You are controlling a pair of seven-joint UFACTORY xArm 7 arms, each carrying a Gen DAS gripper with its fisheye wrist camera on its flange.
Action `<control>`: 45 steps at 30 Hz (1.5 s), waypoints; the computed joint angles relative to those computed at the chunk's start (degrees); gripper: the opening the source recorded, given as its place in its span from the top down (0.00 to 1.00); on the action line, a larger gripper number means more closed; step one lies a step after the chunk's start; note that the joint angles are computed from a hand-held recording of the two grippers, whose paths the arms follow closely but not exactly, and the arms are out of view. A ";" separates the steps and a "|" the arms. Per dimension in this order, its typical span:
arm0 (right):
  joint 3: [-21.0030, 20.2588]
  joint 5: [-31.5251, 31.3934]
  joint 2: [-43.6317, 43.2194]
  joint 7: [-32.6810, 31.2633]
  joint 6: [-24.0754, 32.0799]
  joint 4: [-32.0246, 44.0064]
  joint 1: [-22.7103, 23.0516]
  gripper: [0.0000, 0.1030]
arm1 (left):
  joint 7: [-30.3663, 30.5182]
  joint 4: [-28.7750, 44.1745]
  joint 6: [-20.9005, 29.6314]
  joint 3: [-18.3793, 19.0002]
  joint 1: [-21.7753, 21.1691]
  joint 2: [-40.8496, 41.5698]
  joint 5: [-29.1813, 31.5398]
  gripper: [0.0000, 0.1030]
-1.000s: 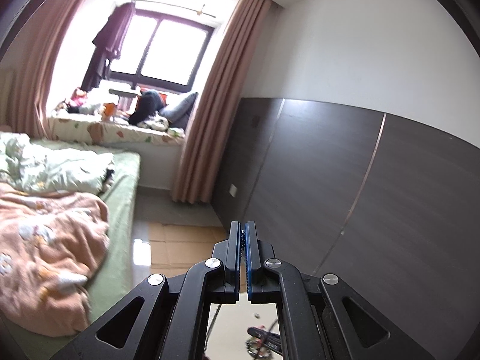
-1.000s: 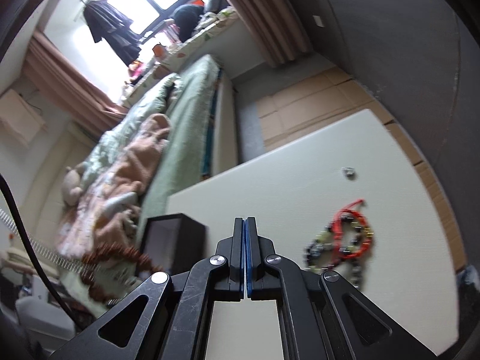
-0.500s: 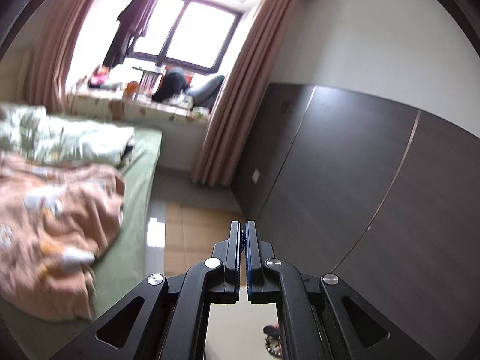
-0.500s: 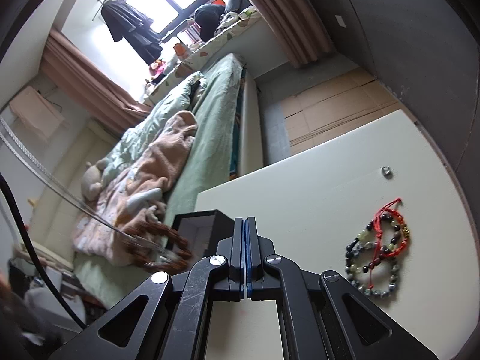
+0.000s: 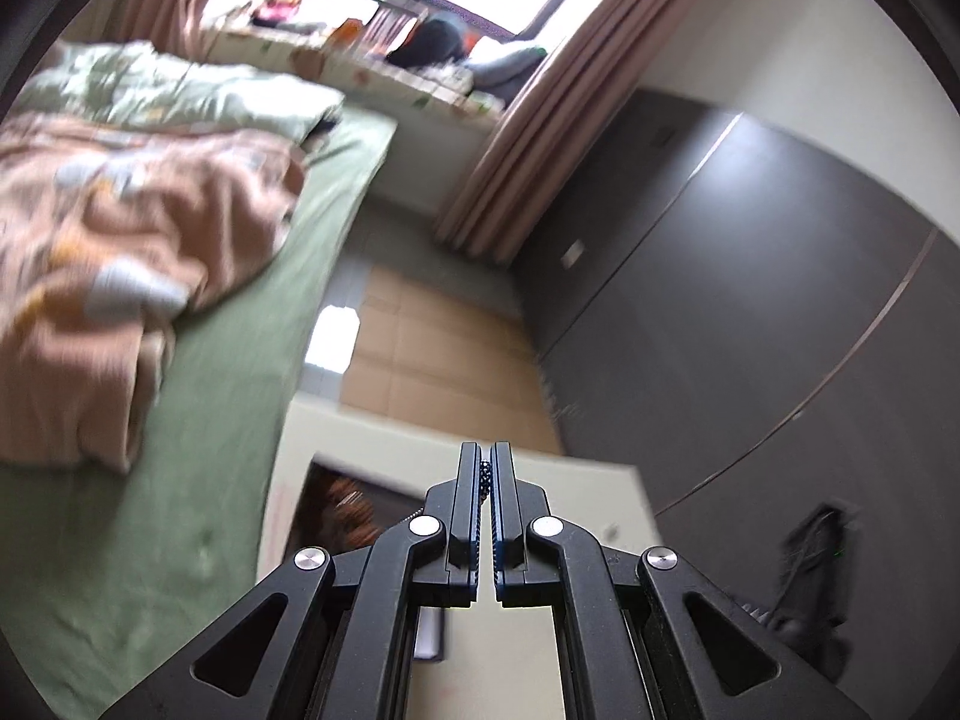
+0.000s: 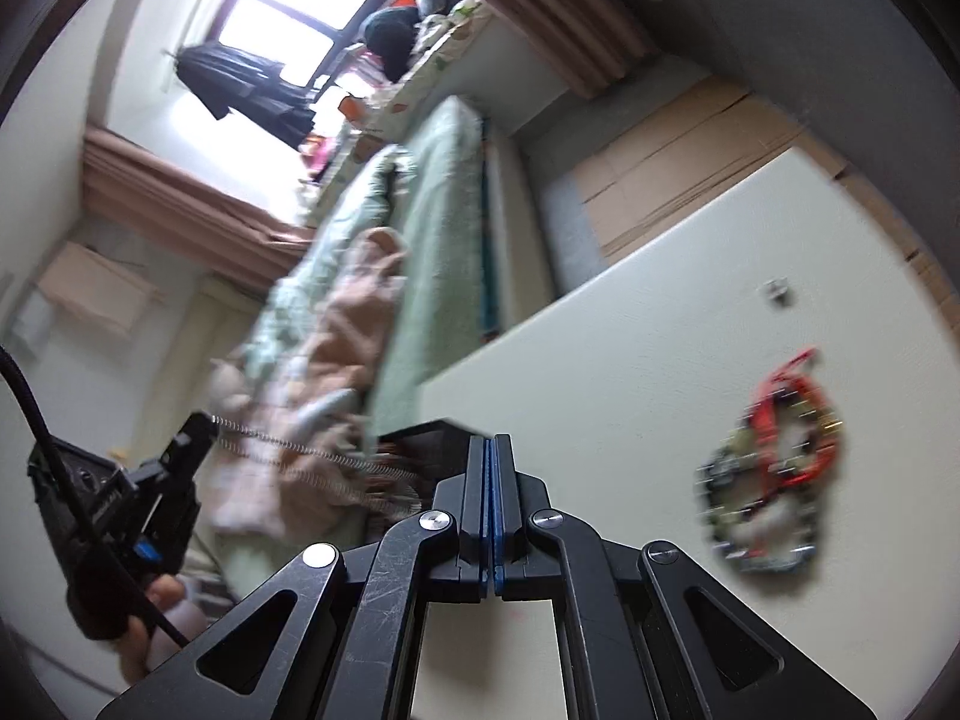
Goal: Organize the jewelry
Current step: 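Close the right gripper on the red string bracelet on the table, then carry the red string bracelet into the black box and open the right gripper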
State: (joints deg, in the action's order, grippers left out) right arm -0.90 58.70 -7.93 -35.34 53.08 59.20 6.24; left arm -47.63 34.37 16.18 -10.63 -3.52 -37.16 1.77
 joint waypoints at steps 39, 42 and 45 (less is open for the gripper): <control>1.72 -1.45 -3.65 -1.44 -13.36 -3.55 6.93 0.93 | 0.86 -3.33 7.19 3.66 0.97 -3.34 -2.09 0.17; 2.39 2.32 -4.48 -3.70 -12.91 -3.74 9.01 0.93 | 0.92 -3.91 7.30 4.34 1.21 -4.23 -2.61 0.16; 3.31 5.30 -4.42 -5.21 -12.88 -3.80 10.91 0.93 | 1.10 -4.47 7.33 5.08 1.66 -4.92 -3.08 0.16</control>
State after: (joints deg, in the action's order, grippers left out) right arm 2.41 64.00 -12.35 -40.55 40.20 55.40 17.15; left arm -46.53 29.90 23.52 -5.55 -1.86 -42.09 -1.31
